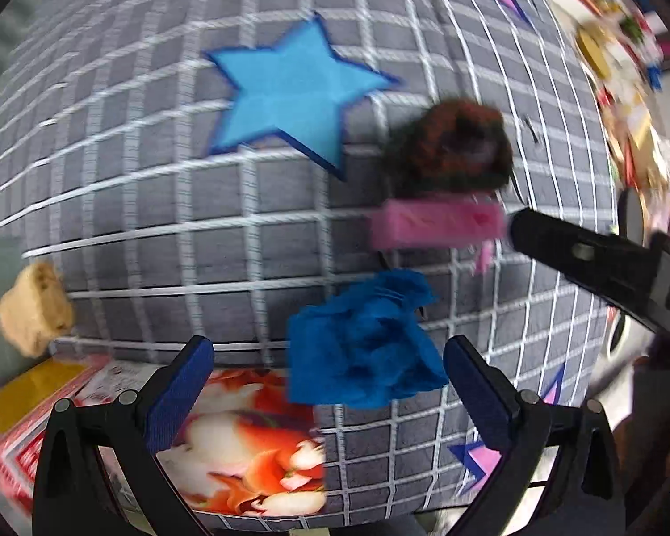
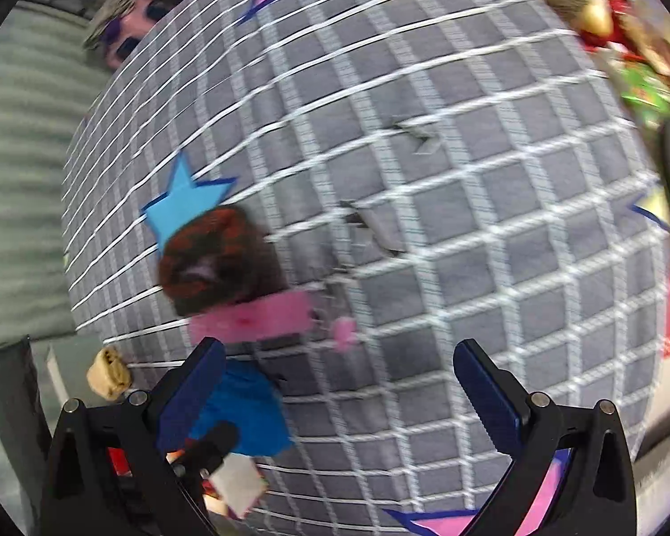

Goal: Organize soft objects
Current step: 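Grasp another pink foam sponge with the right gripper while the left grasps a blue cloth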

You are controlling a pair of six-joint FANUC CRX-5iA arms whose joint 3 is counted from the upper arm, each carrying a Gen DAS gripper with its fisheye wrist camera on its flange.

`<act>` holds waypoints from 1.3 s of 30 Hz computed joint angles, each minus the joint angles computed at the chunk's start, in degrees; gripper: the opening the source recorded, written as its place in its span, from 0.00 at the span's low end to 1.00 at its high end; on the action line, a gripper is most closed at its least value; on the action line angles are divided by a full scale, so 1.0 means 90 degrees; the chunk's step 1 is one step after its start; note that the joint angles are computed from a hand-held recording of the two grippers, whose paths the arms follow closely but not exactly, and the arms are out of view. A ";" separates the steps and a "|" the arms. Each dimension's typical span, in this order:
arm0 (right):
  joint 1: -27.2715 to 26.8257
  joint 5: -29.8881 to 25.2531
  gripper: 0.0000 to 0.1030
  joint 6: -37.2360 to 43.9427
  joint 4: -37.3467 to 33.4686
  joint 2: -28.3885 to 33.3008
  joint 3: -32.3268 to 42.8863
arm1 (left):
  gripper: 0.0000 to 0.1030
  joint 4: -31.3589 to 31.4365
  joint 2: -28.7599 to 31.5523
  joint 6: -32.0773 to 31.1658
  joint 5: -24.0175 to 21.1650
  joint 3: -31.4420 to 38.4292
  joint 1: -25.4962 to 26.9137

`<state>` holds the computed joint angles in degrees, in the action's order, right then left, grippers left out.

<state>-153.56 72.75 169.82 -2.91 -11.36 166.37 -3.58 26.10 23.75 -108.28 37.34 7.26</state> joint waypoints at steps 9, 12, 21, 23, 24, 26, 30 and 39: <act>-0.0283 -0.0106 1.00 0.1853 -0.0808 -0.1023 -0.0580 | 1.00 0.0300 0.0238 0.0218 0.0205 0.0765 0.0247; -0.0315 0.0727 1.00 0.1605 -0.0355 -0.1199 -0.1031 | 1.00 0.0251 0.0513 0.0320 -0.0011 0.1234 0.0197; -0.0278 0.1465 1.00 -0.0495 0.0253 0.0508 0.0512 | 1.00 0.0629 0.0189 0.0223 0.0145 0.0594 -0.0344; -0.0178 0.1439 1.00 -0.0780 0.0241 0.0773 0.0788 | 1.00 0.0685 0.0106 0.0186 0.0198 0.0418 -0.0513; -0.0099 0.1452 1.00 -0.0912 0.0234 0.0883 0.0890 | 1.00 0.0718 0.0104 0.0202 0.0197 0.0387 -0.0587; 0.0063 0.1404 1.00 -0.1180 0.0269 0.1058 0.1043 | 1.00 0.0798 0.0058 0.0215 0.0261 0.0254 -0.0690; 0.0436 0.1222 1.00 -0.1271 0.0406 0.1159 0.1086 | 1.00 0.0809 -0.0268 -0.0138 0.0627 -0.0385 -0.0702; 0.0404 0.1564 1.00 0.1223 0.0385 -0.0143 -0.0126 | 1.00 -0.0351 -0.0279 0.0041 0.0653 -0.0411 -0.0607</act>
<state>-149.92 86.82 180.82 0.56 -12.64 165.24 -6.73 23.58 24.12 -102.40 33.64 1.80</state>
